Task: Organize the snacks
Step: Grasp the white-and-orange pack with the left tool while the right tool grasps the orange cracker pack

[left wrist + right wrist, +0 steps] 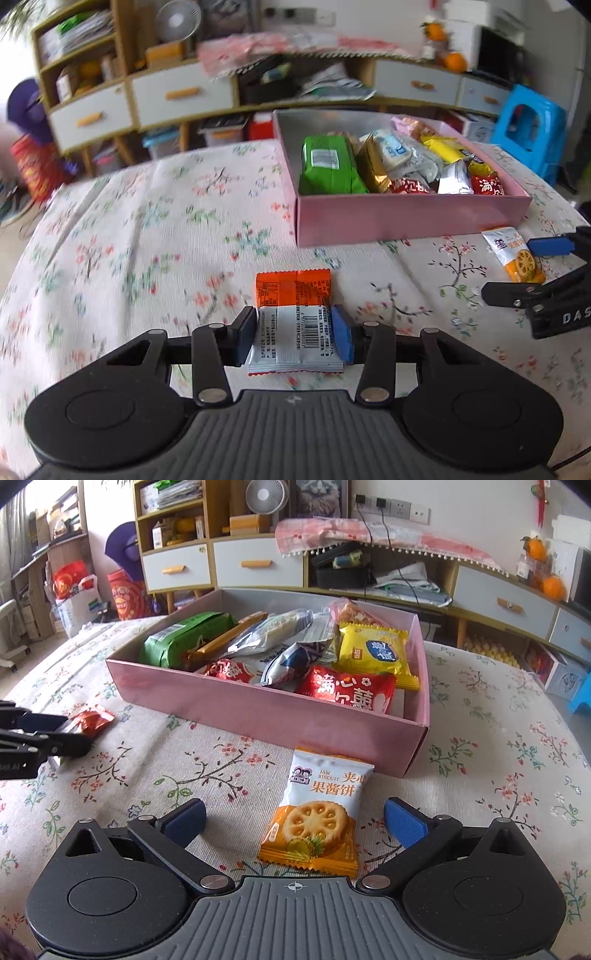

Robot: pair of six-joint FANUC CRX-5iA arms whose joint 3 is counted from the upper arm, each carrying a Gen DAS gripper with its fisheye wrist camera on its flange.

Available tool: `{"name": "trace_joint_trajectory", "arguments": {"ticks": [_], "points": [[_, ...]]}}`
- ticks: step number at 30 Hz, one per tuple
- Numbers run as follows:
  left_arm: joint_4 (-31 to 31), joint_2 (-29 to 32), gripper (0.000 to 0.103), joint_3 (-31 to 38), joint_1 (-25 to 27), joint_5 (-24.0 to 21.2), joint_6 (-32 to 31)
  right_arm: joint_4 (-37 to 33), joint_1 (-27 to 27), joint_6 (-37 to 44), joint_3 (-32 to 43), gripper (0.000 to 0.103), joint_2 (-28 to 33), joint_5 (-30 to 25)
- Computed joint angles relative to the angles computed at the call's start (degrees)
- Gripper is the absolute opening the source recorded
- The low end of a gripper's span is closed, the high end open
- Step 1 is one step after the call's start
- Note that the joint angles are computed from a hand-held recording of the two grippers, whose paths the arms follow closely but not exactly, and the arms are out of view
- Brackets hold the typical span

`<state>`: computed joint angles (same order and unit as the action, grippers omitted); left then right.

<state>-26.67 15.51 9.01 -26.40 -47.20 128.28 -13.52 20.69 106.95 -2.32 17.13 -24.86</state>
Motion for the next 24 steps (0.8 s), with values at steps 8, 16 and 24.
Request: {"name": "trace_joint_trajectory", "arguments": {"ticks": [8, 16, 24], "points": [[-2.4, 1.7, 0.040, 3.8, -3.3, -7.8, 9.5, 1.6, 0.5, -1.9, -0.4, 0.090, -1.1, -2.4], [0.5, 2.8, 0.036, 5.9, -3.3, -9.5, 10.5, 0.5, 0.8, 1.2, 1.0, 0.038, -2.3, -7.9], [8.4, 3.3, 0.036, 5.7, -1.0, -6.2, 8.0, 0.5, -0.1, -3.4, 4.8, 0.019, -1.3, -14.8]]}}
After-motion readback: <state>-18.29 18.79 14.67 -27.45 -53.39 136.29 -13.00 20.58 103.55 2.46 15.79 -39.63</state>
